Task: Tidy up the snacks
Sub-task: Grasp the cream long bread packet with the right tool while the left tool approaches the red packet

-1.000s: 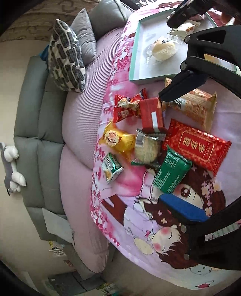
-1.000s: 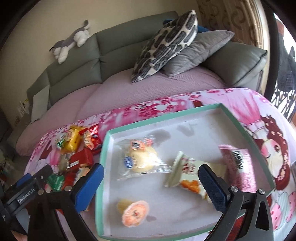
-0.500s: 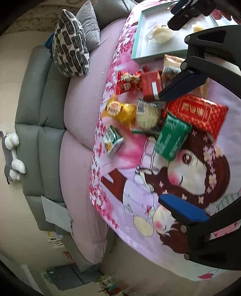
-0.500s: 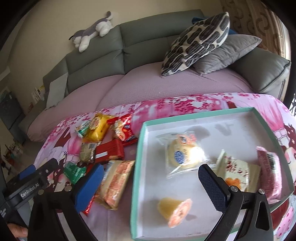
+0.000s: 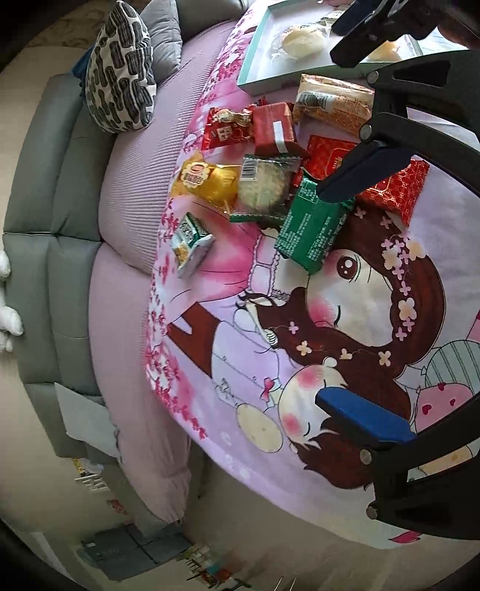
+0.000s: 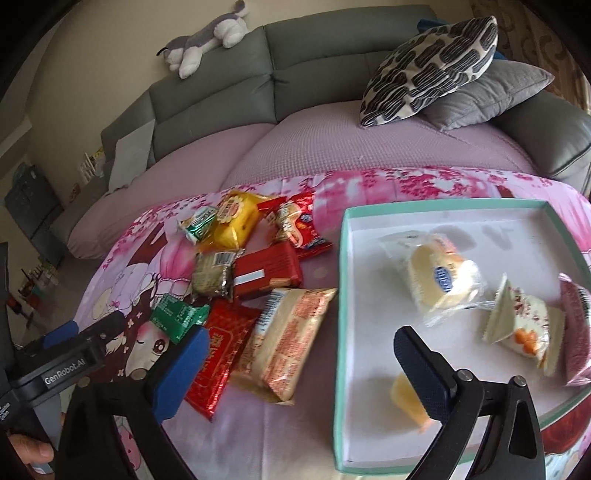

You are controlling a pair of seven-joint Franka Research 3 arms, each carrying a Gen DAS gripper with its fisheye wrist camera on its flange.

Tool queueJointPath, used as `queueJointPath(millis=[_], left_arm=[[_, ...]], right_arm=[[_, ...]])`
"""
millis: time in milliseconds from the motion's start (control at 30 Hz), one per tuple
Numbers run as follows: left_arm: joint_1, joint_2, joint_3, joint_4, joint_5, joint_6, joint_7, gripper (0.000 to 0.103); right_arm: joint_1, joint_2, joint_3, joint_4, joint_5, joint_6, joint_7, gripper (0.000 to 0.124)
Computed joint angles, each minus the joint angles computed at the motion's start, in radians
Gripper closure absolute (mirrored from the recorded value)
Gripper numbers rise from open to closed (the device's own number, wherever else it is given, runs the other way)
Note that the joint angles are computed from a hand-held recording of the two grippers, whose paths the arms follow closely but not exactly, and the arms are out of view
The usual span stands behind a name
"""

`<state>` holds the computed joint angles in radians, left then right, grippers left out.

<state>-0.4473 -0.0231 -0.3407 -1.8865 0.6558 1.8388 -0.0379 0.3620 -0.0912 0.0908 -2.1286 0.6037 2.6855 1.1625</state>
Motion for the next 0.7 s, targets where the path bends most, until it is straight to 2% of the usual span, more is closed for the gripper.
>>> queueJointPath(millis=[233,400,467,700], left_arm=[[0.014,-0.001,0.013,-0.034,-0.046,0.066,0.014,0.003],[0.027,-0.017,0.018,-0.069,-0.056,0.121,0.004,0.003],[0.032,-0.021,0.018,-0.077,-0.065,0.134,0.005,0.003],[0.041,-0.014,0.019,-0.09,-0.081,0.178,0.014,0.003]], right_arm=[[0.021,0.017,0.019,-0.002,-0.024,0.025,-0.011,0.041],[0.024,0.036,0.03,-0.002,-0.115,0.039,0.041,0.05],[0.026,0.045,0.029,0.005,-0.117,0.029,0.047,0.06],[0.026,0.074,0.032,0.013,-0.176,0.034,0.102,0.063]])
